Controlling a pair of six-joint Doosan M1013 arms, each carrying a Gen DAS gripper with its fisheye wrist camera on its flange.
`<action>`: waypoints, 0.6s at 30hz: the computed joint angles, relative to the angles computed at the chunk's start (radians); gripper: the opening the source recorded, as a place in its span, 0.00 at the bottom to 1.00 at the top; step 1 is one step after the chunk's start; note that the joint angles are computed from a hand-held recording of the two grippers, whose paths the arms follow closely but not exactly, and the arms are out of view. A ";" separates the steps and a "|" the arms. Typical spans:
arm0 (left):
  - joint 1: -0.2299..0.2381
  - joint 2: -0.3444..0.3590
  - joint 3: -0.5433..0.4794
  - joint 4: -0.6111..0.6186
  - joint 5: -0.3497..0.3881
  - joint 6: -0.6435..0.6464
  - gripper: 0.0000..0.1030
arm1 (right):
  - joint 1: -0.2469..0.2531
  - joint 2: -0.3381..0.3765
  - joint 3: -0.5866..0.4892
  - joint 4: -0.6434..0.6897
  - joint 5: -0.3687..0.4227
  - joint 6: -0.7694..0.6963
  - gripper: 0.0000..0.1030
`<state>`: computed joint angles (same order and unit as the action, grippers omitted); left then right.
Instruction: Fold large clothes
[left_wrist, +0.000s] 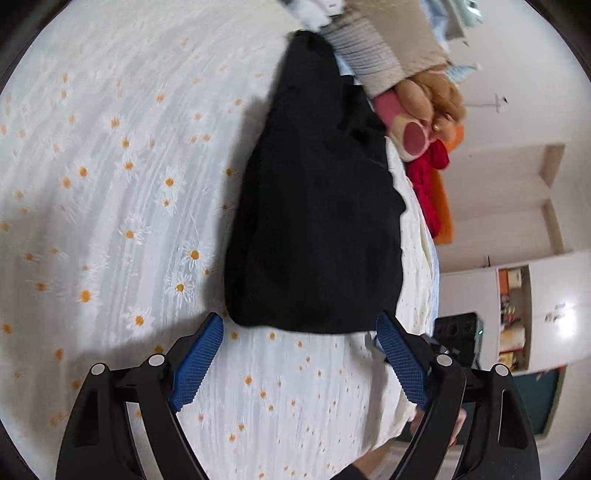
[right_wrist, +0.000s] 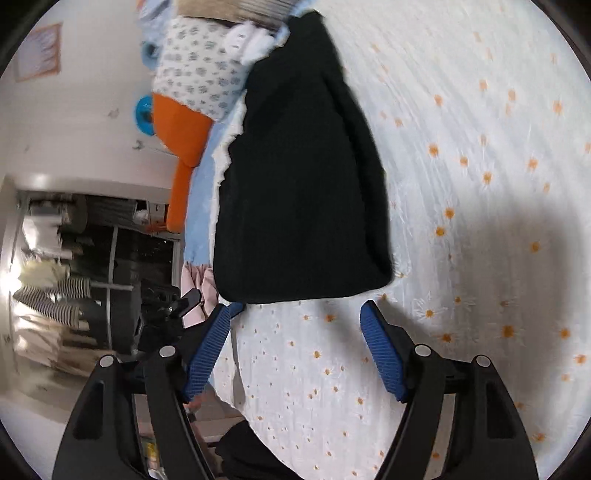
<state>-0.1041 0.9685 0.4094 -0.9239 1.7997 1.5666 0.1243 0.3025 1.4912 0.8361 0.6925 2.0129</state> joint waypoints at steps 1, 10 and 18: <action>-0.002 0.011 -0.010 -0.007 0.000 -0.017 0.84 | -0.001 0.006 -0.004 -0.011 0.005 0.020 0.71; -0.002 0.104 -0.154 -0.116 0.027 -0.159 0.89 | -0.028 0.049 -0.042 0.068 0.030 0.021 0.74; -0.001 0.101 -0.151 -0.107 0.046 -0.142 0.82 | -0.040 0.041 0.001 0.160 0.000 -0.056 0.47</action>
<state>-0.1053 1.0696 0.2585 -1.0313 1.8455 1.4242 0.0840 0.3437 1.4919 0.9959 0.6928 1.9571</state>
